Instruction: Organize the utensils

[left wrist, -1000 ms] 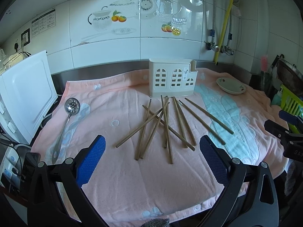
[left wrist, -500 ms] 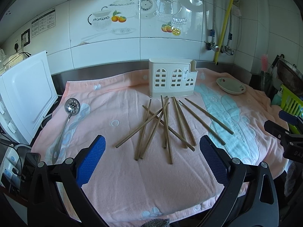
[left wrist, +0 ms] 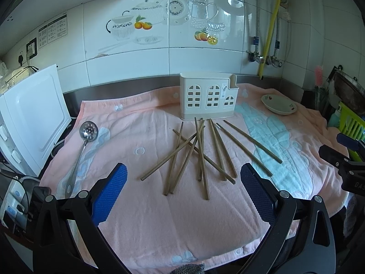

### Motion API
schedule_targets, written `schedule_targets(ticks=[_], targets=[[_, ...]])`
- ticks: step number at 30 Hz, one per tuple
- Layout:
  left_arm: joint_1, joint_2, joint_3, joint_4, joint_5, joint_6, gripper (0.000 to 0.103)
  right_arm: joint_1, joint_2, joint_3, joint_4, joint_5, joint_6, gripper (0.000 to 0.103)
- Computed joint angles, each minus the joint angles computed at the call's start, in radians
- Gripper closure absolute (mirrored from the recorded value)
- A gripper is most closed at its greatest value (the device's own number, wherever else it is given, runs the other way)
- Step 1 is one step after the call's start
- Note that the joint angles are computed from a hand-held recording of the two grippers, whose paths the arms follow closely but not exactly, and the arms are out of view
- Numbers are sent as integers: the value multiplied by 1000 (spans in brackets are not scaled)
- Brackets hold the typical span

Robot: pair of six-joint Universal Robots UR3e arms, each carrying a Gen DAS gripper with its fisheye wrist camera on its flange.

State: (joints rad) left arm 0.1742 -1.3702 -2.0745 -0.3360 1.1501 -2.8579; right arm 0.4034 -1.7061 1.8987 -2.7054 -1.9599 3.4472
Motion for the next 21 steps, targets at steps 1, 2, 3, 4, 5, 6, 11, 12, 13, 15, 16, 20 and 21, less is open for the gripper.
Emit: schedule_targets(ticks=[1, 2, 3, 4, 5, 6, 11, 12, 13, 15, 16, 20, 21], targets=[[0, -1, 0, 2, 1, 0, 5, -2, 0, -1, 1, 2, 0, 6], [-1, 0, 1, 3, 3, -1, 5, 0, 0, -2, 3, 0, 0, 6], [-1, 0, 2, 2, 3, -1, 5, -2, 0, -1, 3, 0, -1, 6], [-3, 1, 3, 1, 5, 0, 5, -4, -2, 0, 3, 2, -2, 6], [-2, -1, 6, -1, 4, 1, 5, -5, -1, -1, 4, 3, -2, 6], [-3, -1, 8, -2, 5, 1, 5, -4, -2, 1, 2, 3, -2, 6], [-10, -5, 17, -4, 11, 1, 5, -5, -1, 1, 2, 5, -3, 6], [-10, -5, 17, -4, 12, 0, 5, -5, -1, 1, 2, 5, -3, 6], [-10, -5, 17, -4, 12, 0, 5, -10, -2, 2, 1, 10, -5, 6], [-13, -10, 21, -1, 15, -5, 5, -10, 0, 2, -1, 11, -6, 6], [-12, -12, 23, -3, 15, -6, 5, -12, 1, 2, -1, 12, -7, 6], [-16, -22, 33, -3, 20, -6, 5, -16, 6, -2, -2, 17, -9, 6], [-16, -25, 36, -3, 20, -7, 5, -18, 6, -2, -2, 19, -8, 6]])
